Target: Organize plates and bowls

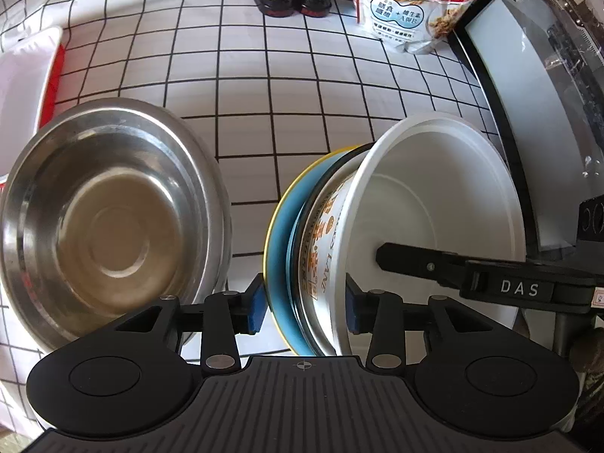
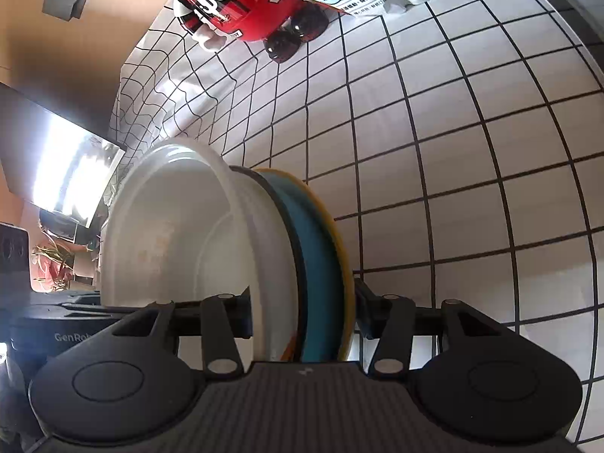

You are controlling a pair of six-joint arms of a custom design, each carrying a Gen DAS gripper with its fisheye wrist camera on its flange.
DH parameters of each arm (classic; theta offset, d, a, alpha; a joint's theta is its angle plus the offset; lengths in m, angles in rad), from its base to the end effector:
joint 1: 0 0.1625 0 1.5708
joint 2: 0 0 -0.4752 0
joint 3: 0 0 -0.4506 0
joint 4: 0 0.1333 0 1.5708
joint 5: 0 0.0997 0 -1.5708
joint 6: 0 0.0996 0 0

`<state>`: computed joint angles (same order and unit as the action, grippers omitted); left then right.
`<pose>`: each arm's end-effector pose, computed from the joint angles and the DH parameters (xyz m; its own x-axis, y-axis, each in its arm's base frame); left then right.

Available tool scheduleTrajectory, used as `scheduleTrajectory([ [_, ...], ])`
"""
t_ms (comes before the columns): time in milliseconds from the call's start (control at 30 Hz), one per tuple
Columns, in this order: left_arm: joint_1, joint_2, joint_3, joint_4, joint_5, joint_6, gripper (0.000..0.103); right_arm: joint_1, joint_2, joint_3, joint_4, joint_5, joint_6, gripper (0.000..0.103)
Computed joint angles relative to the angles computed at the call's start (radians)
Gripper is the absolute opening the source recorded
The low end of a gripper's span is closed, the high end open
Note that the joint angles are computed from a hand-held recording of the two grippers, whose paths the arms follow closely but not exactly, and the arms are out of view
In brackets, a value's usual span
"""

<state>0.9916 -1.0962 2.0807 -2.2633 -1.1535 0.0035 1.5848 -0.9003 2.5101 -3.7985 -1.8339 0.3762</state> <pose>-0.1479 -0.5434 0.0939 -0.6994 0.6008 -0.3871 0.5266 0.7994 0.2892 0.1132 -0.4131 0.0639 -0.9041 0.4270 -0.0157 0.3449 0.7076 -0.6167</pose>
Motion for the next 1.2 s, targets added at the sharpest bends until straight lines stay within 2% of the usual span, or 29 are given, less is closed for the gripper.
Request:
scheduleTrajectory([
  [400,-0.024,0.026,-0.002,-0.003,0.059,0.004,0.049,0.016,0.006,-0.010,0.019,-0.014,0.003,0.054],
  [533,-0.025,0.030,0.000,-0.011,0.066,0.014,0.050,-0.003,0.015,-0.001,-0.018,0.028,-0.002,0.060],
  [667,-0.032,0.034,0.005,-0.018,0.082,0.028,0.052,0.002,0.010,-0.007,0.001,0.020,0.012,0.060],
  [1200,-0.030,0.034,0.004,-0.018,0.079,0.047,0.052,-0.005,0.028,-0.001,-0.045,0.035,0.017,0.065],
])
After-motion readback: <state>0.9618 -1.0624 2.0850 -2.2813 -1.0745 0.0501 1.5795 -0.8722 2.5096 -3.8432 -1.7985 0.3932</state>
